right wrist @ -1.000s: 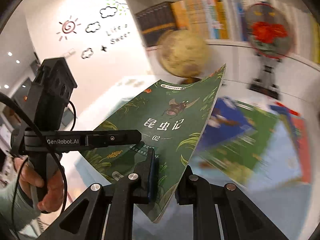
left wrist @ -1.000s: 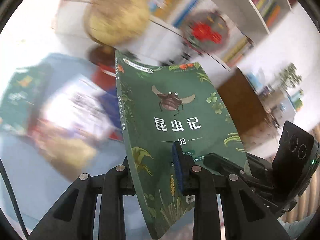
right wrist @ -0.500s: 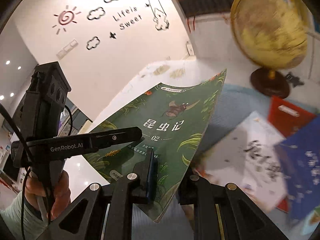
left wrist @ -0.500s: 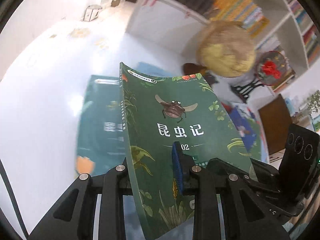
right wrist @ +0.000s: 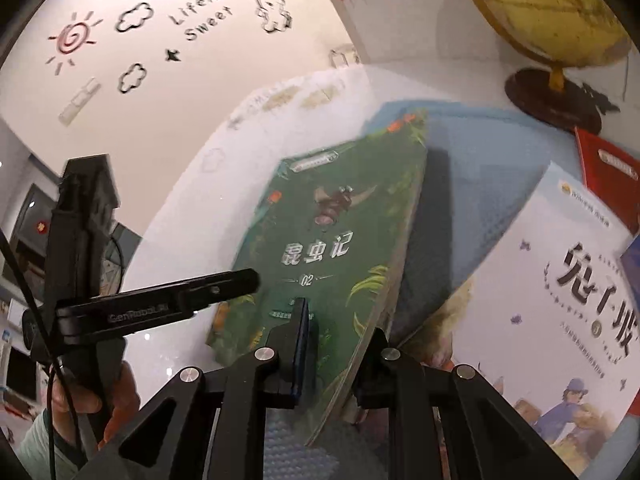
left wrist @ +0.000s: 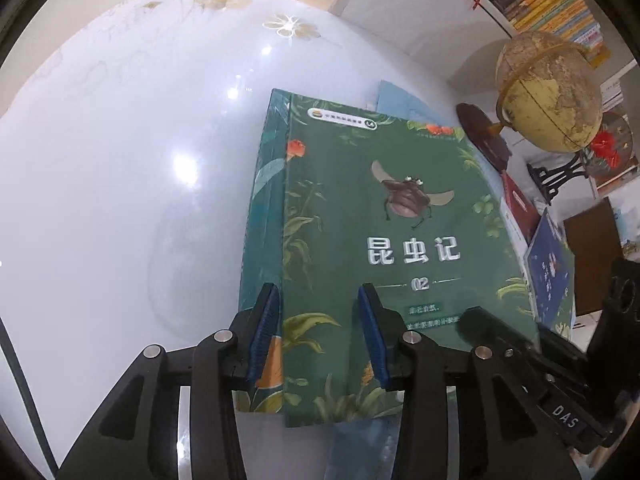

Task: Organize books
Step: 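Lower the upright beetle-cover book onto the mat and open both grippers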

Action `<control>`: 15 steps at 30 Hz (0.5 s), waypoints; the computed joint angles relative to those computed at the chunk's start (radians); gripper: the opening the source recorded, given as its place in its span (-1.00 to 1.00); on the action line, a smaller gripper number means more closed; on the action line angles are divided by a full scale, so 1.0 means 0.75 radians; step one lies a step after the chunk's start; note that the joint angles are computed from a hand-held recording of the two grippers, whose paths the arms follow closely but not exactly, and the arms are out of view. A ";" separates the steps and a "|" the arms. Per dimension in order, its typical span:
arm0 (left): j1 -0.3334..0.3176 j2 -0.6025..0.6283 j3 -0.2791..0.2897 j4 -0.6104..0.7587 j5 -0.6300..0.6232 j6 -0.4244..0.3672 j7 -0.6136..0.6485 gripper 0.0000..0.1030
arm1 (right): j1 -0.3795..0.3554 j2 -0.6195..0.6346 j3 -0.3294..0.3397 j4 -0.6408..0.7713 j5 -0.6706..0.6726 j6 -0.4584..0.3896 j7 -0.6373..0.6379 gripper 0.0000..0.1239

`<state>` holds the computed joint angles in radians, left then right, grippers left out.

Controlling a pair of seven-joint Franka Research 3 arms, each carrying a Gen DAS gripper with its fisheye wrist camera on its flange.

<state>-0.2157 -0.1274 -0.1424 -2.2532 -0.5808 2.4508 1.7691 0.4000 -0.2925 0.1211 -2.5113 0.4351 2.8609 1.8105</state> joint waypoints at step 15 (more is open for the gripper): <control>0.008 -0.058 -0.018 -0.080 0.271 0.132 -0.210 -0.23 | 0.000 -0.036 -0.005 -0.012 -0.068 -0.089 0.099 -0.59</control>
